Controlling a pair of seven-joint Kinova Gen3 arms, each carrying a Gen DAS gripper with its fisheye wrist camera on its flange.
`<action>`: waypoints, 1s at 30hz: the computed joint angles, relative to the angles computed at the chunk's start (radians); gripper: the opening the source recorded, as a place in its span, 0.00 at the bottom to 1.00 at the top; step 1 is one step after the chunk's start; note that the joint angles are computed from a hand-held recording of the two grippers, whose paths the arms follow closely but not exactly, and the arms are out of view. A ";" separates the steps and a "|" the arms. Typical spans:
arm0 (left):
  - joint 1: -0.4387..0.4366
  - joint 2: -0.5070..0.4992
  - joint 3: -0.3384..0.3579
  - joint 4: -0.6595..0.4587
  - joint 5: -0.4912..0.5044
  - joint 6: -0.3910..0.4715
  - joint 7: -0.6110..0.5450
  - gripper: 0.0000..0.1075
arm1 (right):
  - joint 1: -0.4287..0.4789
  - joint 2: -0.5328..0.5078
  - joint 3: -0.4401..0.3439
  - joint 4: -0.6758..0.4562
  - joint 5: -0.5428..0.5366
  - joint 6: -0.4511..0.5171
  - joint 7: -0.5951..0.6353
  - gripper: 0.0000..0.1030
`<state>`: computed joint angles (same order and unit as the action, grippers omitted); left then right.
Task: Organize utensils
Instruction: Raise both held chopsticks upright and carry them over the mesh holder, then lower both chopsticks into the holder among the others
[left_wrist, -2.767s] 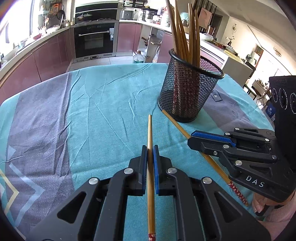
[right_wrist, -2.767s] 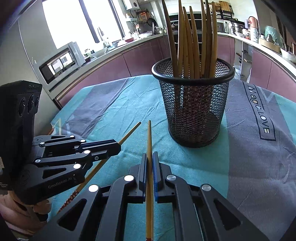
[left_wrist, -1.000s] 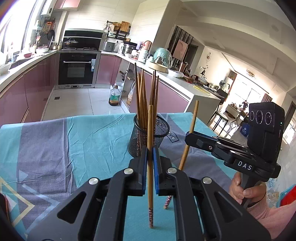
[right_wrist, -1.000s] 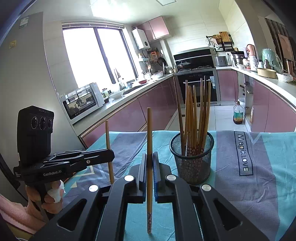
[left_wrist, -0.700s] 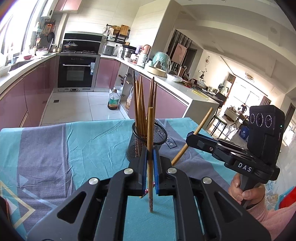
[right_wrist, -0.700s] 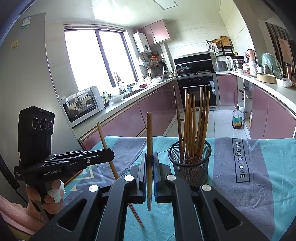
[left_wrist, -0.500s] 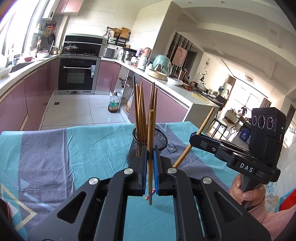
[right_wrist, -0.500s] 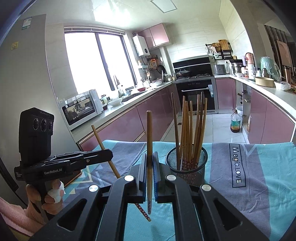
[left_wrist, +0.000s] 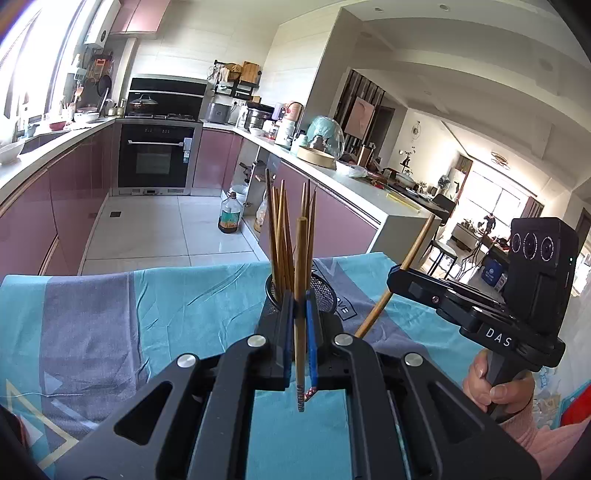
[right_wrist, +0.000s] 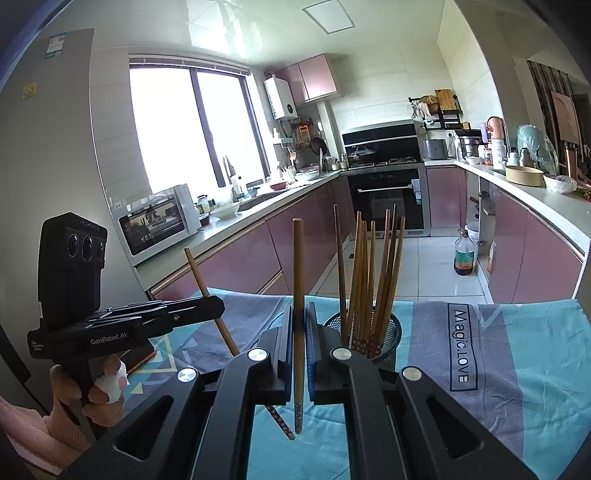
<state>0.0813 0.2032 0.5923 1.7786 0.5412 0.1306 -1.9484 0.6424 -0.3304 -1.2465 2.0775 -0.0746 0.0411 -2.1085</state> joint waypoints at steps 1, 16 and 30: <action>0.020 -0.001 -0.021 -0.004 -0.012 0.001 0.011 0.06 | -0.001 -0.001 0.002 -0.001 0.000 0.002 0.001 0.05; 0.071 -0.010 -0.065 -0.046 -0.046 0.019 0.012 0.06 | 0.003 -0.005 0.022 -0.020 0.009 0.002 0.018 0.05; 0.094 -0.020 -0.091 -0.076 -0.046 0.014 -0.014 0.06 | -0.021 0.001 0.069 -0.040 0.019 -0.001 0.037 0.05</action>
